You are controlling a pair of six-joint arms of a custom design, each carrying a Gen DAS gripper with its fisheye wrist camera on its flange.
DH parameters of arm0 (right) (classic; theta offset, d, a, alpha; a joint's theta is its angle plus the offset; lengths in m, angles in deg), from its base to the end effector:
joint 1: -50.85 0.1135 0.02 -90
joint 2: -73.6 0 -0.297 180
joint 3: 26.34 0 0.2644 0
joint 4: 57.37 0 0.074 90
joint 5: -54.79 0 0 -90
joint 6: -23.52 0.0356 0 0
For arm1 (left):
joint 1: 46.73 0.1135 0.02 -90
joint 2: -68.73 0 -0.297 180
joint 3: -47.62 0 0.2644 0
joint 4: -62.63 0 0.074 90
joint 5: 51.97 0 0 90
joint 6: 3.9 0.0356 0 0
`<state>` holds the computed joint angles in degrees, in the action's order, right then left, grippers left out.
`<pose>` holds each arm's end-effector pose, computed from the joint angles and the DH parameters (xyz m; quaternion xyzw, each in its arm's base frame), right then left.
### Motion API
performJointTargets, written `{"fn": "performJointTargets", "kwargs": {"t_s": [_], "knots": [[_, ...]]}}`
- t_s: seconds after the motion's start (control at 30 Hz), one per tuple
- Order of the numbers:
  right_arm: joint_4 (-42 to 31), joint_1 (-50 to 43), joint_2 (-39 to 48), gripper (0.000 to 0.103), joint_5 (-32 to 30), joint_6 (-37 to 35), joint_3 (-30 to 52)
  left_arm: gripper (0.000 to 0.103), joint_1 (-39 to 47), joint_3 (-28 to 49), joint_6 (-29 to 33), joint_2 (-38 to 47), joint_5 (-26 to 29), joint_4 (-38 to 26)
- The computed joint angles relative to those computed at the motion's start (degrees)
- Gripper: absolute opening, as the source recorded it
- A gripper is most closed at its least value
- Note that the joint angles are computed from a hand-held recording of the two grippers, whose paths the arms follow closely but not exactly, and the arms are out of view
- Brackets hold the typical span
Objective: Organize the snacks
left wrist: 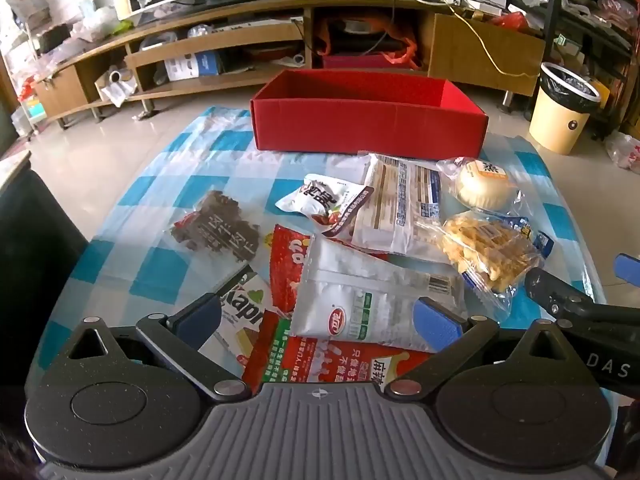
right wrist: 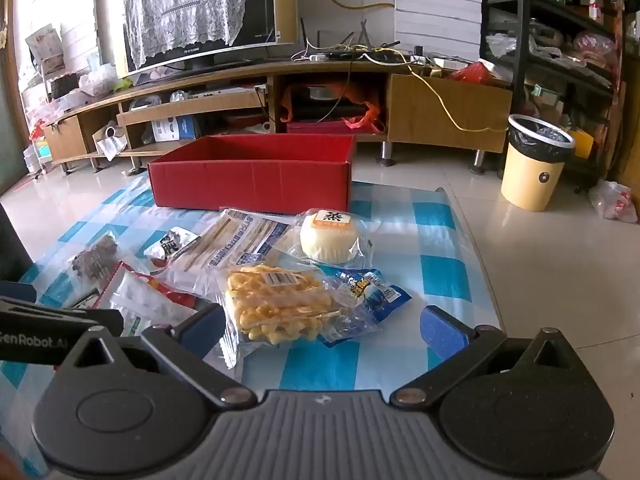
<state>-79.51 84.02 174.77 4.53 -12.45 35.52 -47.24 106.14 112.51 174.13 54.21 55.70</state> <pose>0.2891 0.1618 0.1483 0.2474 0.8812 -0.0786 0.3951 0.3434 -0.0130 0.1195 0.2616 0.9051 -0.0615 0.3297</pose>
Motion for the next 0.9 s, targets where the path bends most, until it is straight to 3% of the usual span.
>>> {"fn": "performJointTargets", "kwargs": {"t_s": [0.27, 0.9], "knots": [[-0.11, -0.26, -0.02, 0.103, -0.51, -0.16, 0.11, 0.103, 0.23, -1.54, 0.51, 0.26, -0.43, 2.14], [-0.46, -0.55, 0.76, 0.103, -1.65, 0.02, 0.39, 0.103, -0.36, 0.25, 0.60, 0.27, -1.60, -0.73]]}}
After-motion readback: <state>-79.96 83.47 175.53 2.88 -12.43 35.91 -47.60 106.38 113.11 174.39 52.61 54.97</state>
